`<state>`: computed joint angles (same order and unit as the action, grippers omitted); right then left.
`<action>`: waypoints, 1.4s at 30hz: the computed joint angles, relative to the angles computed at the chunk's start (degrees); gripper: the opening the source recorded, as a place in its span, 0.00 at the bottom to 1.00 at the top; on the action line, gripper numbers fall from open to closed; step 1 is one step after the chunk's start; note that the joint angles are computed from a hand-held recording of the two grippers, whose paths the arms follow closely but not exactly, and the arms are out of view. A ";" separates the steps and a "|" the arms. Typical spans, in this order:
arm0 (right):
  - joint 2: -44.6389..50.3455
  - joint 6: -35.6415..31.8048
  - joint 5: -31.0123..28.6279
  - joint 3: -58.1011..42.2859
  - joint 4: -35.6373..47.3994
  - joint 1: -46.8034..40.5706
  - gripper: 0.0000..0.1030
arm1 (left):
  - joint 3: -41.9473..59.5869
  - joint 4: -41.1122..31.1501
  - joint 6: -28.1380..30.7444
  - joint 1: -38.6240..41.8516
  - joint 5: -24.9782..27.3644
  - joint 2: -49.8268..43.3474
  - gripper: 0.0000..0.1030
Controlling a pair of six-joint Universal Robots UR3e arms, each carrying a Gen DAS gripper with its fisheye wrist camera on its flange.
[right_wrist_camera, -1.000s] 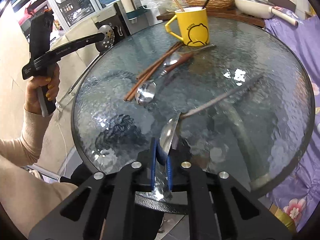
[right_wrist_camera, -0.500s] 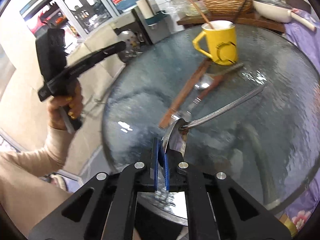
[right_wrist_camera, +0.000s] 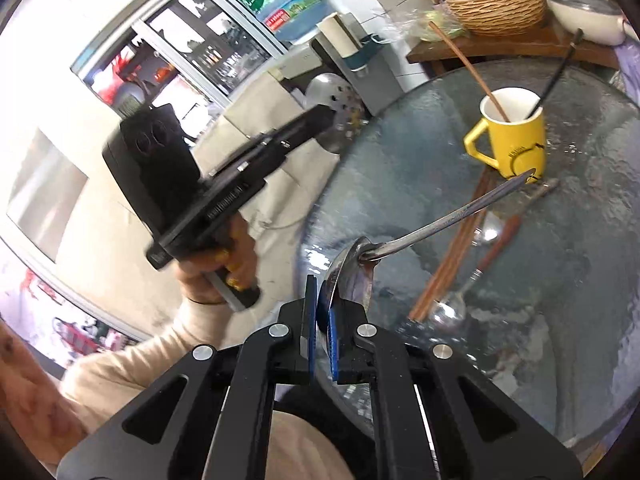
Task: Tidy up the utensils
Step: 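Lower the ladle handle toward the mug with the right tool while the left tool holds the skimmer up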
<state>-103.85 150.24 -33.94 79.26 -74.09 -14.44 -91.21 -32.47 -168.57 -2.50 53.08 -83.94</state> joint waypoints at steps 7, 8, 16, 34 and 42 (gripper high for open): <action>4.91 -0.35 5.24 -7.95 6.57 -2.24 0.05 | 3.18 0.52 -2.64 0.05 -0.91 -1.38 0.03; 5.99 -0.40 5.88 -9.42 7.77 -2.27 0.05 | 3.04 0.65 -2.63 0.10 -0.64 -1.17 0.03; 15.29 4.27 12.09 -21.34 11.54 -1.46 0.05 | 2.75 0.55 -3.60 2.43 -0.85 0.26 0.03; 27.02 29.43 22.13 -29.11 -9.05 -2.66 0.06 | 1.08 3.54 -4.90 3.22 -1.09 0.87 0.03; 29.01 50.03 18.29 -17.25 -34.81 -4.29 0.06 | 8.40 10.11 -12.38 2.33 -5.93 -5.23 0.03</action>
